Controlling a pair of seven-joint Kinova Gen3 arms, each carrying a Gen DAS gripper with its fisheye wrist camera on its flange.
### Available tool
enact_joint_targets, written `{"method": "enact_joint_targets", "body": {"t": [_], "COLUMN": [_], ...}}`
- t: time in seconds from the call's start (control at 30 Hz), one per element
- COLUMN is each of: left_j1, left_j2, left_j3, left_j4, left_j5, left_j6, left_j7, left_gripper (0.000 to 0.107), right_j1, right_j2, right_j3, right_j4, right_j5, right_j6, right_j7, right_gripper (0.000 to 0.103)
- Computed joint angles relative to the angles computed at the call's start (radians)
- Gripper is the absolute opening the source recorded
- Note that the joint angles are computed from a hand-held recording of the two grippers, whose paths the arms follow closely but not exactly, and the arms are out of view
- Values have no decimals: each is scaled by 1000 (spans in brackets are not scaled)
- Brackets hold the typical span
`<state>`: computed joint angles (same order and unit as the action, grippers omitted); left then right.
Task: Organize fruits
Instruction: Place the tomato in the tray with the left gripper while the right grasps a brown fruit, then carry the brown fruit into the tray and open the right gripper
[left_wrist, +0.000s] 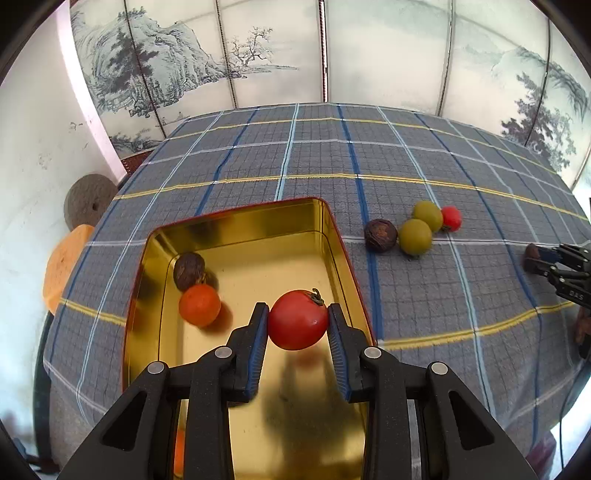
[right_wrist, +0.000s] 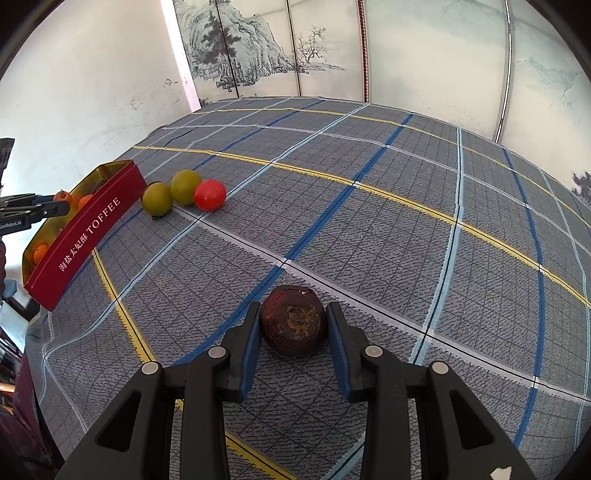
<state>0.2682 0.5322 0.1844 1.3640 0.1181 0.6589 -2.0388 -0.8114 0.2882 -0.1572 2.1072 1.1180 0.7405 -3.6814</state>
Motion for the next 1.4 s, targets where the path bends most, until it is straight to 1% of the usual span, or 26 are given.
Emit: {"method": "enact_joint_targets", "body": {"t": [0.2, 0.53, 0.8, 0.83, 0.9, 0.93, 0.97, 1.03, 1.07, 1.27, 1.4], "left_j1": [47, 99, 134, 138, 142, 141, 136, 126, 120, 95, 53], "left_j2": [51, 120, 153, 150, 131, 117, 104, 60, 40, -71, -138], "left_j3": [-31, -63, -99, -105, -112, -113, -110, -105, -101, -96, -76], "left_j4": [-82, -204, -253, -248, -212, -191, -169, -98, -71, 72, 169], "left_j5": [-44, -110, -161, -169, -183, -188, -190, -192, -194, -204, -183], "left_j6": [41, 105, 114, 106, 71, 51, 30, -46, -68, -153, -203], "left_j7": [47, 111, 195, 206, 225, 231, 234, 238, 237, 240, 229], "left_gripper": [33, 33, 35, 37, 44, 56, 66, 68, 69, 72, 74], "right_j1": [1, 0, -1, -1, -2, -2, -3, -5, -3, -11, -44], "right_j2": [0, 0, 2, 5, 10, 13, 13, 11, 9, 12, 10], "right_j3": [0, 0, -1, -1, 0, 1, 2, 5, 5, 3, -6], "right_j4": [1, 0, -2, -5, -11, -13, -13, -8, -7, -24, -50], "right_j5": [0, -1, -5, -6, -11, -13, -14, -10, -8, -33, -27], "right_j6": [-1, 0, 4, 5, 10, 12, 12, 7, 4, 22, 59], "right_j7": [1, 2, 6, 9, 18, 22, 25, 18, 17, 27, 16], "right_gripper": [33, 33, 33, 33, 33, 33, 33, 33, 33, 32, 32]}}
